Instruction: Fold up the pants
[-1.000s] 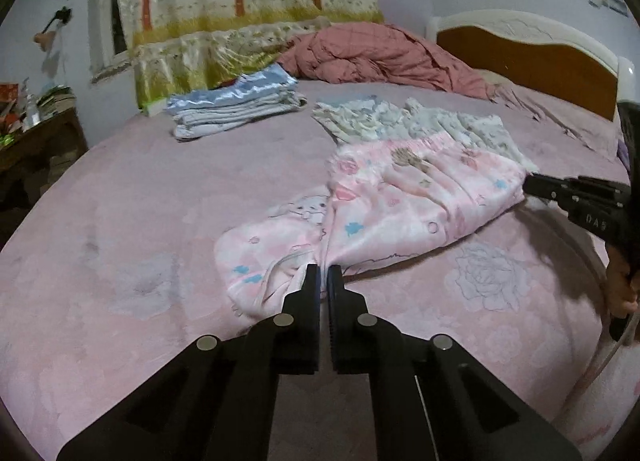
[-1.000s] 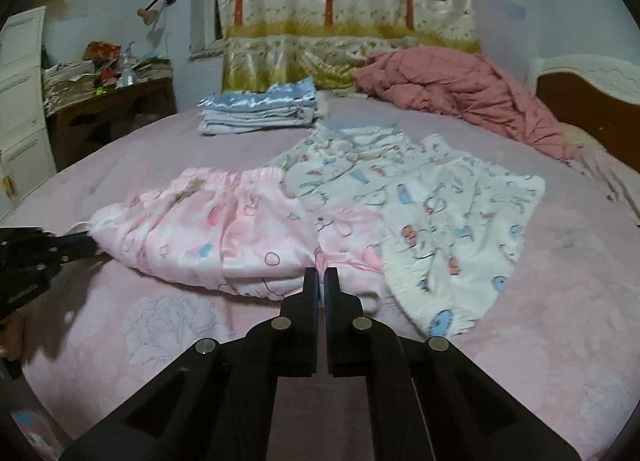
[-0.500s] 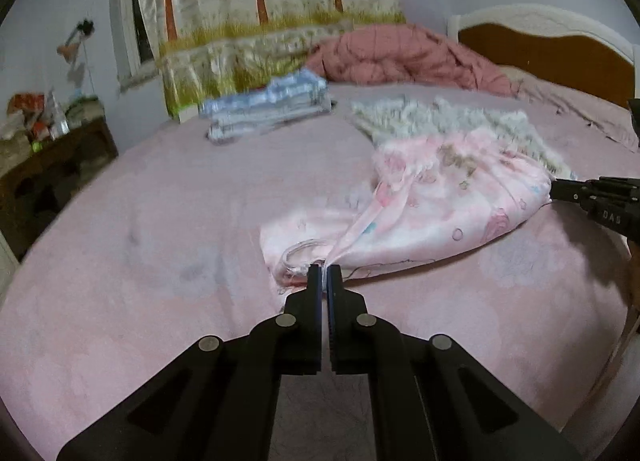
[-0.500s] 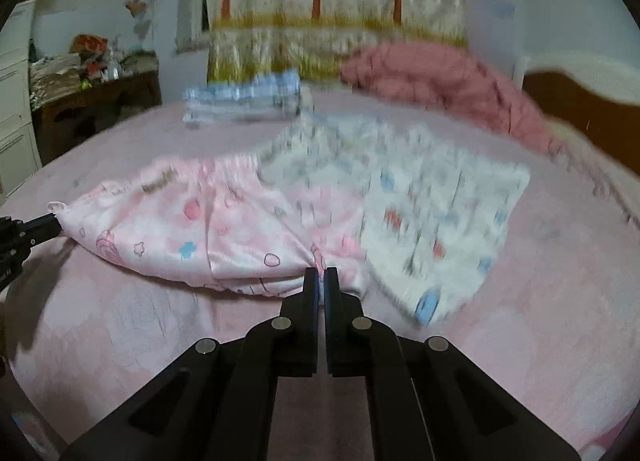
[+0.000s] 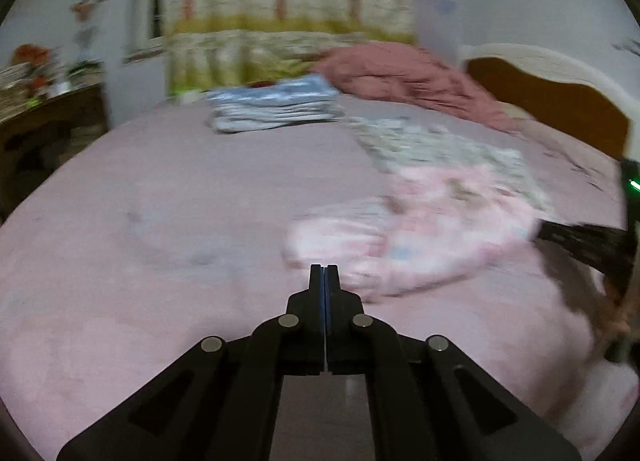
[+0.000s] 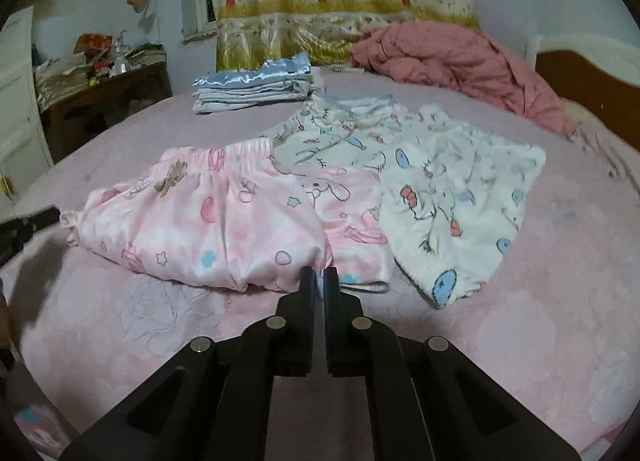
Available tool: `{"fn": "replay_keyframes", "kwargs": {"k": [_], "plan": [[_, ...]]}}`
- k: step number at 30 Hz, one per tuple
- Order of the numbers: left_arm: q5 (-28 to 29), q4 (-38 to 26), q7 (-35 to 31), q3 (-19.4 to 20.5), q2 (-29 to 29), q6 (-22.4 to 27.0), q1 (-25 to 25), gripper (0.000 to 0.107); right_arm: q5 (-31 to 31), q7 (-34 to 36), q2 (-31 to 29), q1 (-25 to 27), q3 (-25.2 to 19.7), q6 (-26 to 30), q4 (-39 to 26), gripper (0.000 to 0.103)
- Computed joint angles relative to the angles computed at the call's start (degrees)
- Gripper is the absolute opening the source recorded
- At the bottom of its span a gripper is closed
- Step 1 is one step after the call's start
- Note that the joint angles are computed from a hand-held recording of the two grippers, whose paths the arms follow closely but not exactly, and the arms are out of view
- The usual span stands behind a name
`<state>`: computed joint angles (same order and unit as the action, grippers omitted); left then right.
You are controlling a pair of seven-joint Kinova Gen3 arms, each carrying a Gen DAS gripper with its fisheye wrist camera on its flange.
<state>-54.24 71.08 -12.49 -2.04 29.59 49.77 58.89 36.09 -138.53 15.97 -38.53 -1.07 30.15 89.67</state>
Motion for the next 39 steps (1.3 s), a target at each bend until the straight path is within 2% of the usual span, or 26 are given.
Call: {"fn": "replay_keyframes", "kwargs": {"k": [1,2,3,4,5,6,8,10,12,13,14,16,19,21,24,26,28,30,32,35,37,39], "plan": [[-0.1,-0.3,-1.4,-0.6,0.3,-1.0,0.6,0.002,-0.3,-0.6,-0.1,-0.4,0.9,0.0,0.2,0.002],[0.8,-1.3,-3.6,-2.2,0.9,-1.2,2.0,0.011,-1.2,-0.7,-0.3,-0.1,1.3,-0.4,0.4,0.002],[2.6,-3.0,-5.8,-4.5,1.9,-0.3,4.0,0.017,-2.4,0.0,-0.4,0.9,0.7,-0.6,0.4,0.007],[4.3,-4.6,-8.0,-6.0,3.0,0.3,5.0,0.028,-3.9,1.8,-0.4,2.6,-1.0,-0.3,0.2,0.012],[6.0,-5.7,-10.0,-7.1,3.7,0.6,5.6,0.032,-4.6,3.2,-0.2,3.3,-1.8,0.4,-0.2,0.014],[8.3,-6.6,-12.1,-8.3,4.2,0.4,5.7,0.032,-5.5,5.0,0.1,3.4,-2.1,1.3,-0.6,0.015],[12.4,-8.5,-15.8,-8.1,5.0,0.7,4.5,0.032,-5.9,6.6,0.3,3.2,-2.1,1.2,-0.6,0.015],[14.5,-10.4,-18.3,-6.8,5.9,1.6,3.0,0.032,-6.2,8.7,0.6,2.9,-2.2,1.5,-1.1,0.023],[15.2,-11.3,-18.8,-7.4,6.6,2.4,3.2,0.022,-5.1,8.5,0.9,1.7,-1.4,1.7,-1.3,0.026],[15.8,-11.3,-18.7,-9.3,6.8,2.3,4.6,0.001,-3.7,7.3,1.0,0.7,-0.5,1.6,-1.2,0.026],[15.9,-10.7,-18.4,-10.0,6.5,1.5,5.2,0.002,-1.9,5.5,1.0,-0.4,0.4,1.6,-0.9,0.026],[14.8,-10.3,-16.6,-11.9,6.5,1.9,6.8,0.002,2.3,2.1,1.1,-2.7,2.0,2.1,-0.5,0.002],[11.7,-10.9,-12.7,-15.4,7.2,5.3,9.7,0.002,4.2,-0.4,0.6,-2.6,1.7,1.8,0.3,0.002],[11.6,-11.5,-11.2,-14.9,6.7,7.3,9.2,0.002,5.8,-1.8,0.0,-1.8,0.7,1.2,1.0,0.002],[7.8,-12.7,-8.2,-17.7,9.4,13.0,10.6,0.0,10.5,-7.2,-1.4,-5.5,3.9,0.1,2.8,0.002],[7.7,-10.7,-5.7,-15.7,7.8,12.8,8.9,0.0,11.1,-7.6,-2.0,-6.1,4.4,-0.9,3.7,0.002],[8.2,-6.3,-1.1,-10.5,3.8,8.9,4.7,0.0,8.1,-4.2,-1.3,-2.4,0.6,0.0,2.7,0.002],[4.9,-1.9,0.7,-6.2,0.7,4.2,2.5,0.0,3.4,0.2,-0.7,2.9,-4.4,0.5,1.4,0.002],[0.3,1.1,0.3,-5.8,-0.6,0.0,3.6,0.0,-1.2,4.4,-0.8,6.2,-6.8,-0.1,0.9,0.002],[-1.0,0.8,-3.1,-3.8,-0.6,-2.1,3.3,0.0,-4.6,6.5,-1.2,4.6,-3.6,-1.0,1.1,0.002],[1.4,0.3,-5.3,-1.9,-0.5,-3.8,1.6,0.0,-5.3,7.0,-1.3,3.5,-2.0,-1.1,1.1,0.002],[4.5,-1.3,-8.0,-1.9,0.2,-3.7,0.9,0.0,-5.7,7.6,-1.2,3.4,-1.8,-0.8,1.0,0.002]]}}
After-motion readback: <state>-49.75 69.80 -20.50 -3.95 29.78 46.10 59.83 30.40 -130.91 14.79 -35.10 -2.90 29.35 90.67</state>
